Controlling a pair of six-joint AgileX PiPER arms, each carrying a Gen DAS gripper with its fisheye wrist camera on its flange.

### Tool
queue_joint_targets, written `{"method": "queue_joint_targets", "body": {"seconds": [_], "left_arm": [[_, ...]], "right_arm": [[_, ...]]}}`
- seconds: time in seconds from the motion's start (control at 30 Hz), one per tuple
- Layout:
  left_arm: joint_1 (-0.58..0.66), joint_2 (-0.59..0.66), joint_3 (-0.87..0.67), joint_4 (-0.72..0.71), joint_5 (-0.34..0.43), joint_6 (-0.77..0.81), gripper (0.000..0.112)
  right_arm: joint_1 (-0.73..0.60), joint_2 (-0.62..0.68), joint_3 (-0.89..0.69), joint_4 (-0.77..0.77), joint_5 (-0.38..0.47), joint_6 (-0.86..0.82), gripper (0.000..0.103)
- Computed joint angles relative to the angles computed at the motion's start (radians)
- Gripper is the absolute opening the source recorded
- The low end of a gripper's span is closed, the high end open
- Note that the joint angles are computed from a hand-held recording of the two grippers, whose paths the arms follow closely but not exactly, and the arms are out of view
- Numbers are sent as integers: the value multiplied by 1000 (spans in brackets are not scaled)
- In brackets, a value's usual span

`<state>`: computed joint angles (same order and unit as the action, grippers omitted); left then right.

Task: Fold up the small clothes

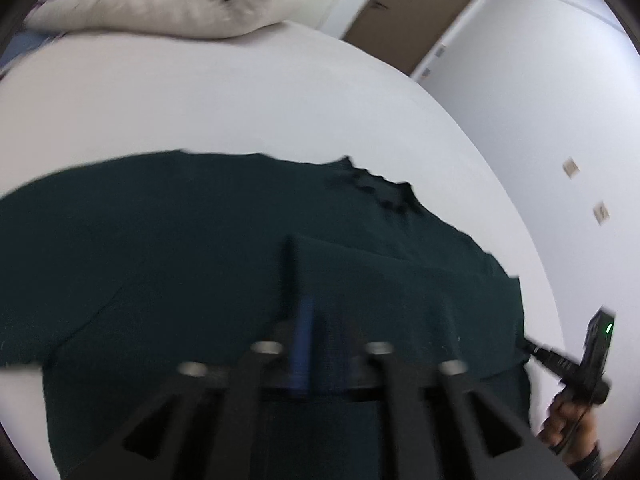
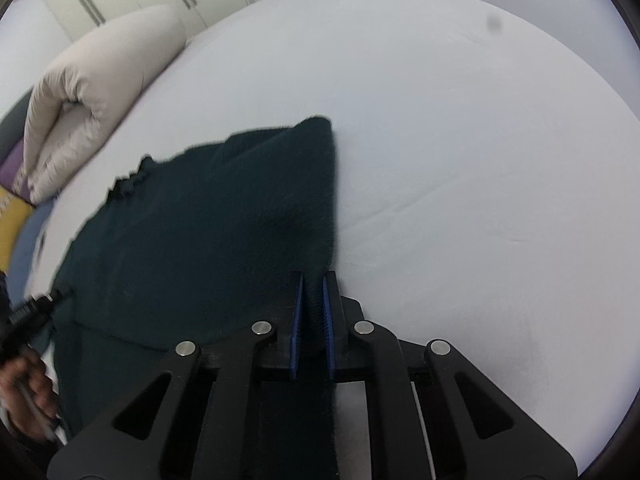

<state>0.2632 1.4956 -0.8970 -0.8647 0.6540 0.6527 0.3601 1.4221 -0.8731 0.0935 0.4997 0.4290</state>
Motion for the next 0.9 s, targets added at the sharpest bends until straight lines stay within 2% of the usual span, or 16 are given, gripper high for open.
{"method": "queue_joint_targets", "body": {"seconds": [0.07, 0.13, 0.2, 0.23, 0.27, 0.3, 0.4, 0.43, 0.53, 0.6, 0.67, 0.77, 0.9], "left_arm": [[-41, 15, -14, 67, -60, -73, 69], [-35, 55, -46, 82, -47, -121, 72], [-24, 82, -59, 46, -12, -86, 72], [-37, 80, -55, 56, -23, -84, 72], [-53, 73, -49, 77, -39, -94, 67], [-72, 72, -52, 98, -40, -101, 51], [-106, 77, -66, 204, -50, -200, 24], [-109, 77, -65, 218, -53, -210, 22], [-107, 71, -62, 235, -52, -211, 10], [-94, 63, -63, 220, -31, -193, 8], [-84, 34, -51, 206, -19, -172, 7], [-38, -12, -26, 128, 28, -123, 7], [14, -40, -7, 58, 66, -98, 7]], "right_arm": [[-14, -15, -2, 23, -5, 1, 11], [-26, -33, -6, 23, -14, 11, 13], [-51, -24, -27, 67, -17, -29, 25], [-58, -8, -43, 71, -18, -32, 38], [-57, 5, -58, 61, -20, -26, 41], [-50, 32, -80, 31, -31, -15, 41], [-42, 108, -150, -34, -33, 23, 41], [-50, 125, -166, -21, -35, 5, 41], [-35, 208, -247, -108, -14, 44, 35], [-19, 237, -296, -196, 28, 90, 22], [-15, 251, -336, -213, 61, 91, 8], [2, 239, -346, -263, 71, 121, 7], [8, 222, -320, -284, 40, 165, 7]]}}
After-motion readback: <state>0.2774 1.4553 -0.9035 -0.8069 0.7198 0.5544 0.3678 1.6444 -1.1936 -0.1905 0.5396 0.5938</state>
